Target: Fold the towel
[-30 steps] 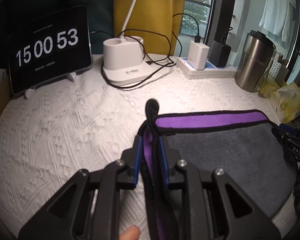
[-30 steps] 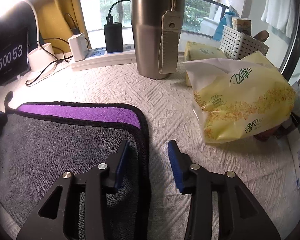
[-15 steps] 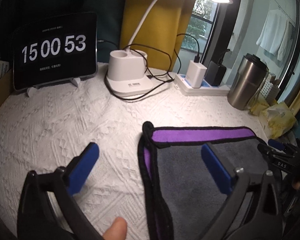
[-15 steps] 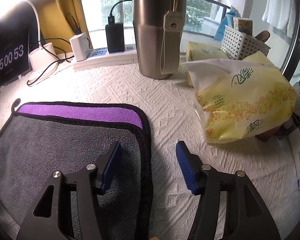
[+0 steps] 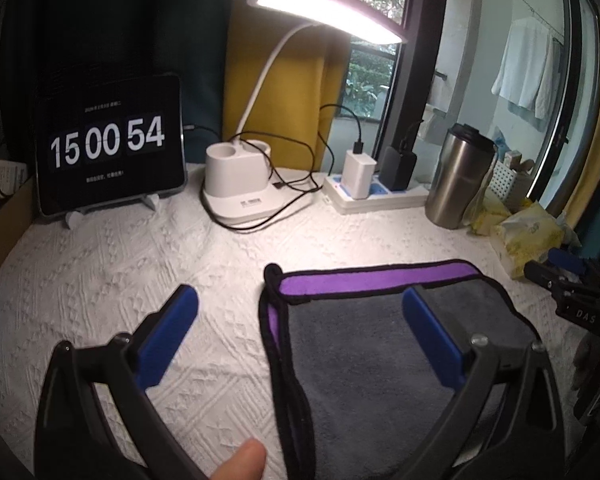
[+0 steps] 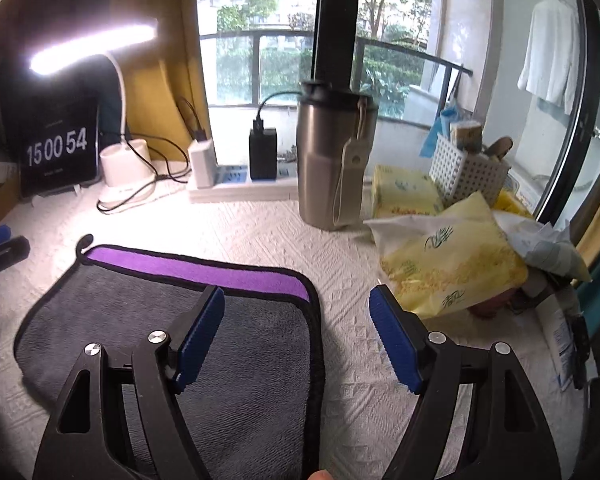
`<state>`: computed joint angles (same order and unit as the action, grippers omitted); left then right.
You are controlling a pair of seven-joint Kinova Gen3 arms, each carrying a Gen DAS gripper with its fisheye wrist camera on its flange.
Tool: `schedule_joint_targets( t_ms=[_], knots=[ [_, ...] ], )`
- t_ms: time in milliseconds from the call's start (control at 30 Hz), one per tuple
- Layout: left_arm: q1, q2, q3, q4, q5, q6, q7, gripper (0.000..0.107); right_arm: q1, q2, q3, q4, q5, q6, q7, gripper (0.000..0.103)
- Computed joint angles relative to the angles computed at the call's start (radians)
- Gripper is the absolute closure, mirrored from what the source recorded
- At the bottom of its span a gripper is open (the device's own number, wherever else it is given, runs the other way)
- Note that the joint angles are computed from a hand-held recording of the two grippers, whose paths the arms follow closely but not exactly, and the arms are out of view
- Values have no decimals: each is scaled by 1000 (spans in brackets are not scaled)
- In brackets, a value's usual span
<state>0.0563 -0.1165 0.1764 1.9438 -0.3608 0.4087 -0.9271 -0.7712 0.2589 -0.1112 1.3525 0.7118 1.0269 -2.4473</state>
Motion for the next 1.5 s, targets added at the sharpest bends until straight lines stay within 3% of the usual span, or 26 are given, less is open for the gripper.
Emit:
schedule_joint_targets(
  t_ms=[67,300,533,633,933,1167,1333,1500],
  knots=[
    [3,-22,1,9,1,-6,-3,5,-13,-16,-2,3,19,4,-15,25],
    [-88,-107,131,45,-140,-6,137,5,-34,-76,-35,46,96,9,-97,25],
    [-166,-207,202,93,-120,-52,154,5,-46,-126,-86,81,159,22,-152,25],
    [-250,-268,273,121,-120,-80,158,5,-54,-150,-112,100,191,34,-182,25],
    [-271,-393,289,190,8,-123,82,5,-76,-214,-193,171,287,85,-303,25],
    [-356,-516,338,254,107,-178,57,5,-69,-268,-258,252,364,81,-418,25],
    [-413,-616,364,311,172,-245,23,5,-89,-290,-315,324,452,149,-535,25],
    [-406,-675,366,346,228,-275,-38,5,-128,-295,-366,368,510,242,-599,25]
  ],
)
